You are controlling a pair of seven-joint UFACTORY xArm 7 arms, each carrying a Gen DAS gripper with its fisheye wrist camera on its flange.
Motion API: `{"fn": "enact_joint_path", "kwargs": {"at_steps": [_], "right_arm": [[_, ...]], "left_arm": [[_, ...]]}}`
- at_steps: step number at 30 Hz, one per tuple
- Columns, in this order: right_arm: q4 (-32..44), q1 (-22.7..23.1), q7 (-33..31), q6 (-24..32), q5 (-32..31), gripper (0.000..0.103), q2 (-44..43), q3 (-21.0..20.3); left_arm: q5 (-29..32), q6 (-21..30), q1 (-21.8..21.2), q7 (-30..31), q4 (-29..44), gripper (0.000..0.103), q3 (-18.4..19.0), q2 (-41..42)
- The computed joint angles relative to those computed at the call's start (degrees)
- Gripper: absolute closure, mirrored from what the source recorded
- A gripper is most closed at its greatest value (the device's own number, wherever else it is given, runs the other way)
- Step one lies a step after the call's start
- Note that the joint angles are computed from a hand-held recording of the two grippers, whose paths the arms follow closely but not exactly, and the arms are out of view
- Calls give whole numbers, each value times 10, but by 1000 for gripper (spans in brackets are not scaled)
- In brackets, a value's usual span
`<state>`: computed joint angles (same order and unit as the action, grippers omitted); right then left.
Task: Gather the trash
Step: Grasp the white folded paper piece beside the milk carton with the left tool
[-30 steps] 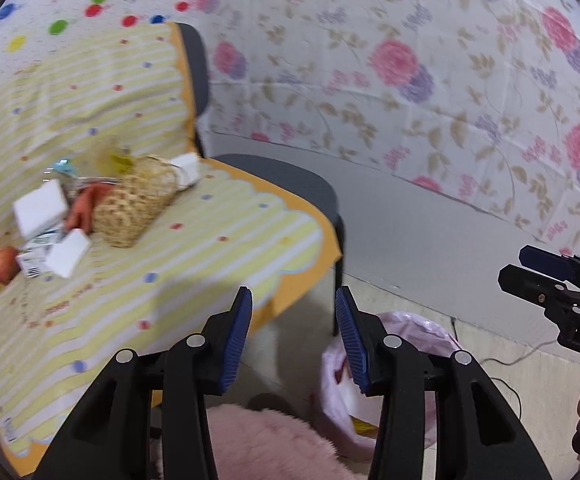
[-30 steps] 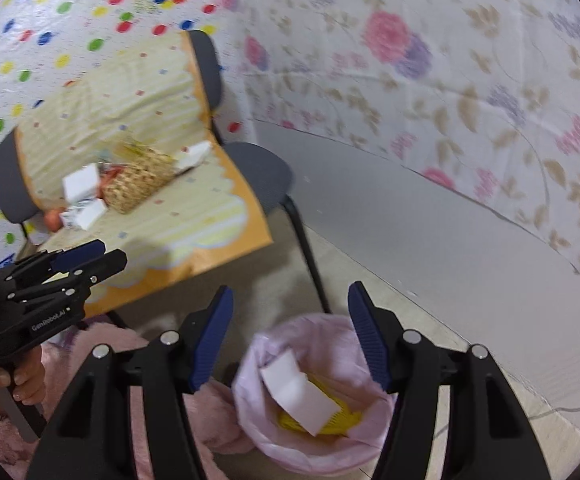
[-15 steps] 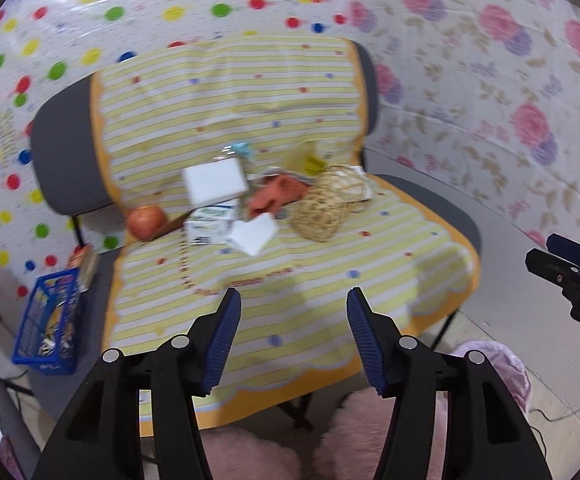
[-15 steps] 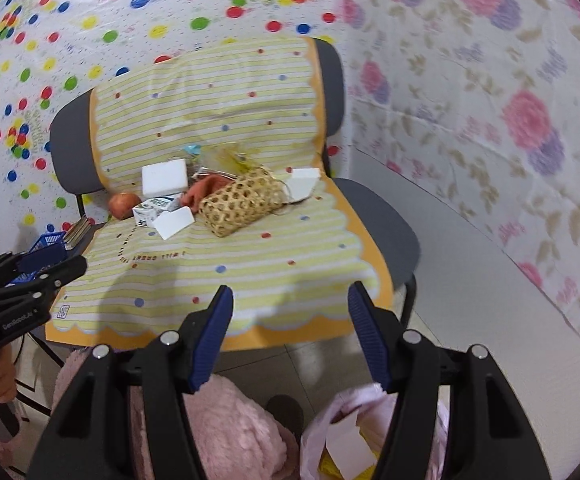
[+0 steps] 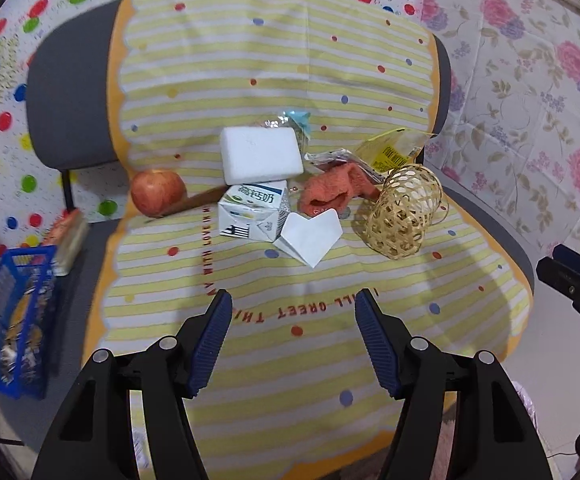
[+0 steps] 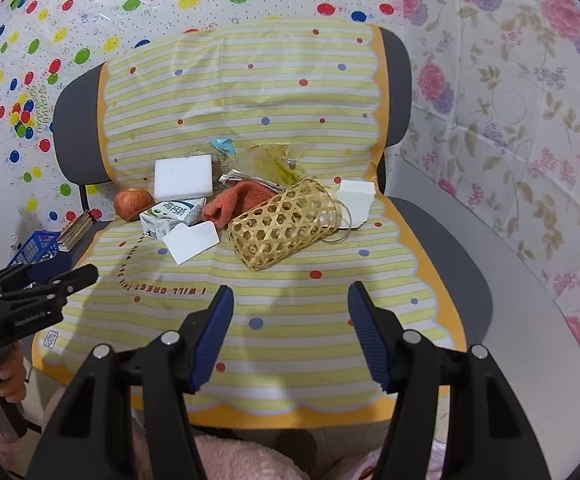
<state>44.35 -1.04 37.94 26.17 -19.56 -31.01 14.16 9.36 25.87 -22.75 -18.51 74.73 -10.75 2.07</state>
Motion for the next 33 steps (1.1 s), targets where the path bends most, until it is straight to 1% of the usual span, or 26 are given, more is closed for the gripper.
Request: {"fn": "enact_joint_path", "kwargs": {"at_steps": [2,3,4,5,6,8,11,14,18,20,22,23,24,25,26,27,29,31,33], "right_arm": [[12,-7,3,-8,-5,44,28,1],[15,-6,3,-15,-5,44,41,-3],[18,-6,3,-19,-5,44,50,-5],[22,-5,1,-24,-5,47,61,-10],[26,-4,0,-28,-6,49,70,-12],[33,-3,-2,-35,-10,50,86,-17],[44,-6,3,-45,-23,50,110,-20],[50,-2,4,-56,-24,50,127,-28],[52,7,-4,-61,-17,50,138,-41],[51,11,-10,-63,-13,50,141,-46],[50,13,-13,-62,-11,50,142,-48],[50,14,-16,-62,-9,50,141,-50],[48,14,-17,-61,-8,50,140,-51],[48,14,-17,-60,-8,50,138,-50],[46,13,-18,-60,-7,50,135,-50],[43,13,-17,-59,-7,50,131,-50],[38,12,-17,-60,-5,50,125,-49],[37,12,-18,-58,-1,50,122,-49],[37,12,-20,-57,4,50,123,-49]], "left_arm": [[0,2,-2,4,28,41,0,34],[-7,3,-2,12,41,47,1,50],[-16,8,-3,21,63,50,1,74],[-24,11,-3,28,75,54,2,87],[-36,13,-3,36,93,56,2,106],[-51,15,-4,47,118,56,5,130],[-50,34,-14,52,168,56,13,170],[-39,59,-27,51,218,56,25,208],[-43,102,-35,50,281,56,32,251],[-58,116,-31,58,304,56,27,268],[-71,118,-28,66,317,57,23,278],[-79,123,-26,73,326,68,20,284],[-82,126,-27,75,331,79,21,287],[-89,121,-26,78,327,83,19,283],[-99,111,-22,85,316,92,14,276],[-109,101,-18,94,302,99,9,265],[-117,82,-17,100,273,101,8,243],[-126,55,-12,111,227,101,3,208],[-124,28,-14,104,179,101,8,169]]}}
